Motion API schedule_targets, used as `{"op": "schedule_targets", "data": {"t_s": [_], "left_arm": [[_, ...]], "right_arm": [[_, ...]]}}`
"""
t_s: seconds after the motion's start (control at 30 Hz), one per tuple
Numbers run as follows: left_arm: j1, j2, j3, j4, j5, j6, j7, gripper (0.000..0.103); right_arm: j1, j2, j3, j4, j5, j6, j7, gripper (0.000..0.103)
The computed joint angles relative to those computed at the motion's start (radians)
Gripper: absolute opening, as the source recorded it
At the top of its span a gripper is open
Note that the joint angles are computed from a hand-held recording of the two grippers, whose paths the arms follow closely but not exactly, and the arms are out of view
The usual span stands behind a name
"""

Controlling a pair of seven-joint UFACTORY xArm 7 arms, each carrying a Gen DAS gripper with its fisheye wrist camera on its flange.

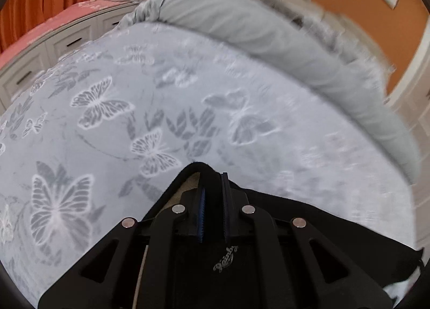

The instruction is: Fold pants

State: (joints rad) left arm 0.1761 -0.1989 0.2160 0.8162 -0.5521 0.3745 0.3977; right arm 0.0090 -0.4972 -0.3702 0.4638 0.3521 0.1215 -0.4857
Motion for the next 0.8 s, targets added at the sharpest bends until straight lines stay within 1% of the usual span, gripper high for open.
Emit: {"op": "schedule_targets", "data": {"t_s": [0.03, 0.07, 0.1, 0.13, 0.17, 0.27, 0.3, 0.37, 0.4, 0.43, 0.53, 0.6, 0.63, 0.67, 0.7, 0.73, 0.77, 0.8], "left_arm": [[-0.001, -0.055, 0.015, -0.018, -0.016, 0.031, 0.031, 0.009], [0.000, -0.135, 0.036, -0.047, -0.022, 0.076, 0.065, 0.009], [0.004, -0.190, 0.048, -0.067, -0.012, 0.105, 0.074, 0.009], [0.006, -0.267, 0.072, -0.094, -0.007, 0.152, 0.094, 0.009], [0.010, -0.321, 0.089, -0.110, 0.007, 0.188, 0.101, 0.009], [0.056, -0.524, 0.133, -0.185, 0.089, 0.319, 0.122, 0.009], [0.083, -0.595, 0.155, -0.213, 0.126, 0.378, 0.134, 0.009], [0.140, -0.699, 0.193, -0.265, 0.194, 0.471, 0.153, 0.009], [0.168, -0.734, 0.209, -0.288, 0.229, 0.503, 0.168, 0.010], [0.205, -0.773, 0.227, -0.320, 0.267, 0.535, 0.188, 0.010], [0.304, -0.818, 0.249, -0.414, 0.361, 0.567, 0.230, 0.012], [0.361, -0.810, 0.243, -0.470, 0.403, 0.558, 0.239, 0.017], [0.395, -0.804, 0.233, -0.500, 0.422, 0.539, 0.234, 0.020], [0.429, -0.806, 0.223, -0.534, 0.437, 0.514, 0.227, 0.021], [0.451, -0.812, 0.221, -0.550, 0.438, 0.503, 0.220, 0.024], [0.469, -0.815, 0.234, -0.551, 0.429, 0.515, 0.215, 0.034], [0.478, -0.821, 0.271, -0.535, 0.398, 0.569, 0.209, 0.041], [0.486, -0.828, 0.294, -0.521, 0.374, 0.613, 0.204, 0.055]], "right_arm": [[-0.015, -0.047, 0.009, -0.012, -0.012, 0.020, -0.006, 0.010], [-0.046, -0.134, 0.026, -0.032, -0.034, 0.066, -0.015, 0.010], [-0.063, -0.196, 0.032, -0.045, -0.048, 0.100, -0.023, 0.010], [-0.087, -0.268, 0.039, -0.061, -0.066, 0.143, -0.031, 0.010], [-0.126, -0.371, 0.047, -0.084, -0.096, 0.211, -0.050, 0.010], [-0.211, -0.556, 0.040, -0.124, -0.158, 0.368, -0.097, 0.010], [-0.239, -0.605, 0.027, -0.135, -0.175, 0.423, -0.115, 0.010], [-0.322, -0.712, -0.007, -0.175, -0.217, 0.534, -0.162, 0.010], [-0.355, -0.748, -0.019, -0.193, -0.228, 0.570, -0.177, 0.010], [-0.405, -0.786, -0.050, -0.216, -0.247, 0.624, -0.204, 0.010], [-0.531, -0.846, -0.101, -0.283, -0.288, 0.722, -0.276, 0.011], [-0.632, -0.850, -0.130, -0.335, -0.318, 0.776, -0.326, 0.014], [-0.679, -0.848, -0.130, -0.361, -0.333, 0.785, -0.347, 0.016], [-0.748, -0.861, -0.141, -0.401, -0.356, 0.790, -0.378, 0.024], [-0.797, -0.876, -0.149, -0.417, -0.364, 0.807, -0.404, 0.031], [-0.859, -0.904, -0.161, -0.435, -0.370, 0.826, -0.429, 0.033], [-0.910, -0.928, -0.184, -0.435, -0.364, 0.865, -0.455, 0.038], [-0.936, -0.936, -0.190, -0.429, -0.350, 0.887, -0.464, 0.043]]}}
